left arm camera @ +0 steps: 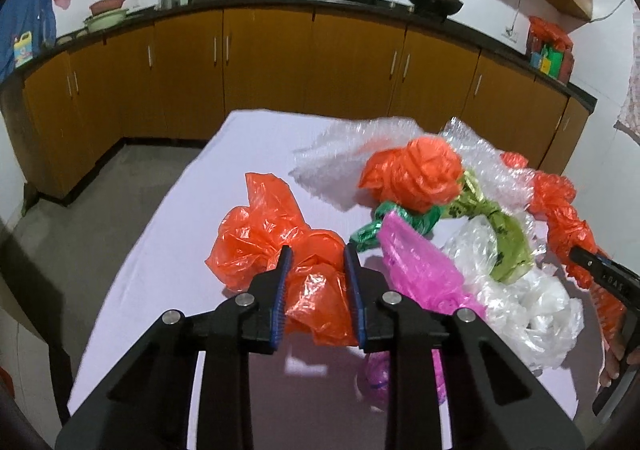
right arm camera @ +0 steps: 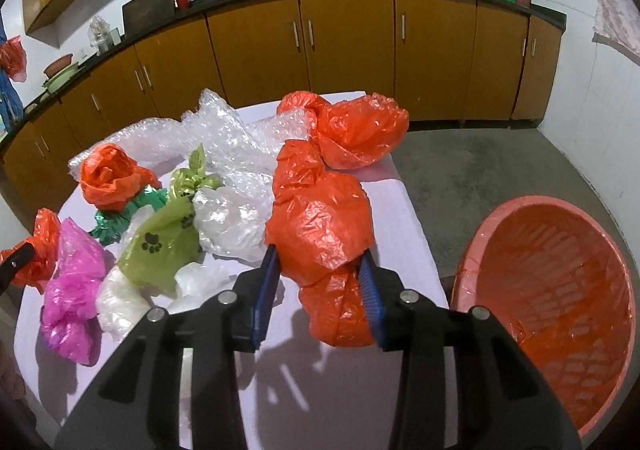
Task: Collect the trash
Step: 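Carry both orange-red bags over the basket and open both tools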
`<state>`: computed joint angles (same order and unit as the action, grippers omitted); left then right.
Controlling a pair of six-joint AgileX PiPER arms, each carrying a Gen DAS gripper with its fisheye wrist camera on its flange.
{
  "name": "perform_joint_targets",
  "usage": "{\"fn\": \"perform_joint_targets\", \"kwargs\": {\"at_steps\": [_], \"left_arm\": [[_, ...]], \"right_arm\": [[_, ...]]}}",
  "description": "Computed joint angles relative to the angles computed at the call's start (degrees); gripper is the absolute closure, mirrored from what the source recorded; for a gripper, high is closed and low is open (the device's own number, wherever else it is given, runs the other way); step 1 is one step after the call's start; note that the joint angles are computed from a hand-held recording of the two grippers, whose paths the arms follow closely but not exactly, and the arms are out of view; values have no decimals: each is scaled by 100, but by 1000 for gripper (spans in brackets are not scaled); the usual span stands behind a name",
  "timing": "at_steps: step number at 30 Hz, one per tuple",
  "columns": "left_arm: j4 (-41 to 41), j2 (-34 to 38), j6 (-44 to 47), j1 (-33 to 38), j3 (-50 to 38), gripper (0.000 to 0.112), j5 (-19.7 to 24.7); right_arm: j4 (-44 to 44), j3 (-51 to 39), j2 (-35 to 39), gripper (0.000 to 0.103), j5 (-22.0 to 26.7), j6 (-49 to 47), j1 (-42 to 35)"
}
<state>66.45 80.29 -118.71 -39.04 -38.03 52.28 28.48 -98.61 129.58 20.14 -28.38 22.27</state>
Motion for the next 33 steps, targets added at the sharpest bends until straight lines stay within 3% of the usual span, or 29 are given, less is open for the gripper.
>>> {"fn": "perform_joint_targets", "kwargs": {"at_steps": [4, 10, 14, 22, 29, 33], "left_arm": [[83, -125, 185, -335, -249, 87, 377], [370, 292, 644, -854, -1201, 87, 504], [607, 977, 989, -1031, -2195, 87, 25], [267, 2824, 2264, -1119, -4610, 87, -1181], [-1111, 4303, 4092, -1067, -6630, 87, -1724], [-2169, 5023, 5452, -1016, -7755, 87, -1611]], "right_arm": [[849, 425, -304, 65, -117, -825, -81], [2669, 1280, -968, 65, -267, -2695, -421], [3876, 1975, -1555, 65, -367, -3929, -926], [4453, 2566, -2077, 65, -437, -4554, -2149], [4539, 2574, -1936, 65, -516, -4516, -2791], [4563, 2463, -1783, 65, -604, -4438, -2914]]}}
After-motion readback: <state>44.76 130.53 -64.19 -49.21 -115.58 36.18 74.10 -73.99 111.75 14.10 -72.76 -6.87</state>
